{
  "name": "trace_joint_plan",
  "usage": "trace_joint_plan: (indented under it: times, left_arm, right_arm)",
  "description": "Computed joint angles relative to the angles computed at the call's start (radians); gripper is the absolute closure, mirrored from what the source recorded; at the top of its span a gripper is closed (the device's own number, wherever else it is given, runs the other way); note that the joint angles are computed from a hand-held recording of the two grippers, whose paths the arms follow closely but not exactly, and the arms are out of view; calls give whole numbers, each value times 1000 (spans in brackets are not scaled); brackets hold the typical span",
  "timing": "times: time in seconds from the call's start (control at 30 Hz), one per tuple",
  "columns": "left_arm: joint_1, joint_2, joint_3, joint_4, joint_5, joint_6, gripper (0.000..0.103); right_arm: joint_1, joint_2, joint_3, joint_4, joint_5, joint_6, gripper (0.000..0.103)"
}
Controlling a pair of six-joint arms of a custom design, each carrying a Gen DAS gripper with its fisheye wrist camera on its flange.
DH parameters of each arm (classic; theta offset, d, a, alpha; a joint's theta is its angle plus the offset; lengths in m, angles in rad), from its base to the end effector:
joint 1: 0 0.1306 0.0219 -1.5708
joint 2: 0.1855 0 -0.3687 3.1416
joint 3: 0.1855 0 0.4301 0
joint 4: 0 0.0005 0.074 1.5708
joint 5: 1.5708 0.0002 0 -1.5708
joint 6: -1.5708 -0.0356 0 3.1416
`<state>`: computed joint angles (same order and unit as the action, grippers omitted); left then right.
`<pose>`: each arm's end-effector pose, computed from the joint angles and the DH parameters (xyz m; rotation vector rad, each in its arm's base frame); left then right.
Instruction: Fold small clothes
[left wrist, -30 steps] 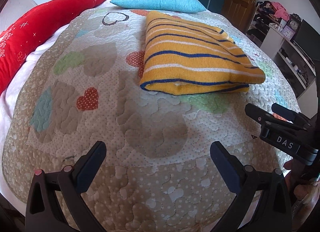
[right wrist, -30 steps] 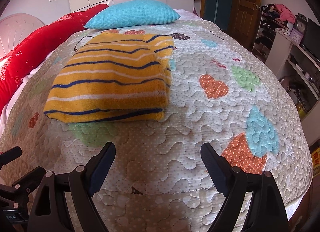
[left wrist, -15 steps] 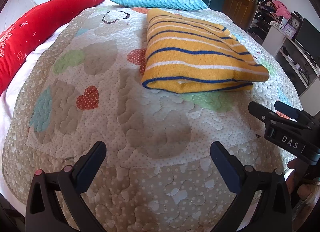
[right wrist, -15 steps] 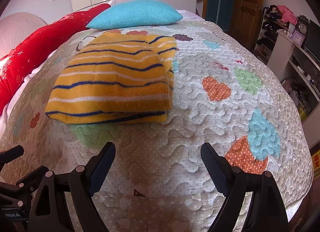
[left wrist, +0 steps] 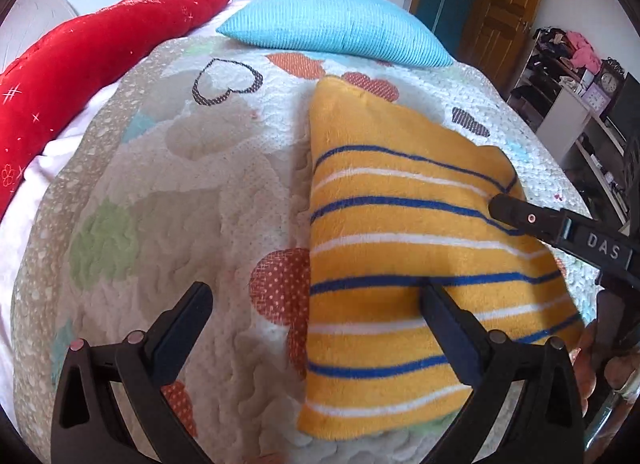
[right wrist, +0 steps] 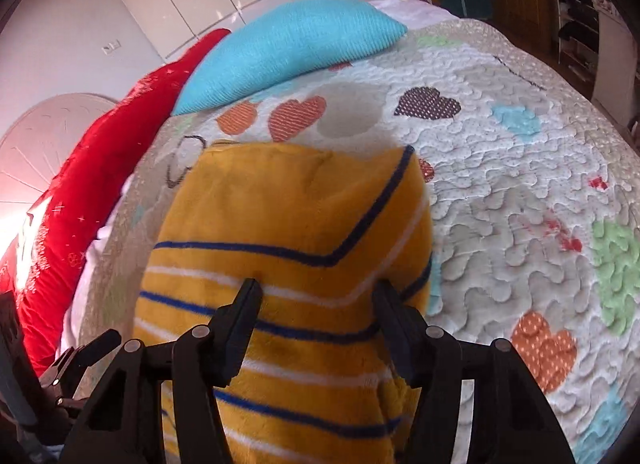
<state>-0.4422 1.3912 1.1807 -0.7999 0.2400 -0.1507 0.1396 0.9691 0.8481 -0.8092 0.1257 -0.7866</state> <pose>0.4501 -0.2230 0.3173 0.8429 2.4518 -0.4174 0.3621 0.0459 0.3281 0.8458 2.3583 0.2301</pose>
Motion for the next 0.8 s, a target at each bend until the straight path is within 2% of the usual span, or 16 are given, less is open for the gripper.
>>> trace_joint_plan:
  times: [0.07, 0.17, 0.2, 0.27, 0.33, 0.4, 0.43, 0.47, 0.53, 0.6, 0.67, 0.73, 0.8]
  left_arm:
    - [0, 14, 2, 6, 33, 17, 0]
    - [-3, -7, -12, 19, 26, 3, 0]
    - [-5, -16, -22, 34, 19, -7, 0]
    - [-5, -26, -35, 44, 9, -12, 0]
    - [5, -30, -39, 26, 31, 9, 0]
    - [21, -49, -47, -6, 59, 2, 0]
    - [27, -63, -55, -17, 64, -11, 0]
    - [35, -85, -71, -21, 65, -28, 0]
    - [53, -141, -117, -3, 56, -66, 0]
    - [71, -202, -166, 28, 42, -97, 0]
    - [88, -275, -221, 62, 22, -109, 0]
    - [107, -344, -267, 89, 29, -102, 0]
    - [121, -409, -310, 101, 46, -90, 0]
  right_arm:
    - [-29, 41, 21, -9, -26, 18, 37]
    - [-51, 68, 75, -50, -26, 42, 36]
    - [-58, 74, 89, -47, -20, 45, 36]
    - [-94, 96, 106, -29, -60, 29, 35]
    - [-133, 151, 135, -68, -91, -7, 35]
    - [-142, 153, 130, -82, -54, -20, 35]
    - [-138, 130, 112, -81, -34, -24, 32]
    - [-134, 97, 87, -78, -22, -29, 25]
    - [-119, 9, 25, -80, 17, -40, 22]
    - [-89, -61, -10, -169, 87, -58, 22]
    - [-49, -143, -53, -237, 117, -88, 22]
    - [32, -238, -97, -292, 159, -139, 22]
    - [155, -309, -128, -348, 212, -215, 21]
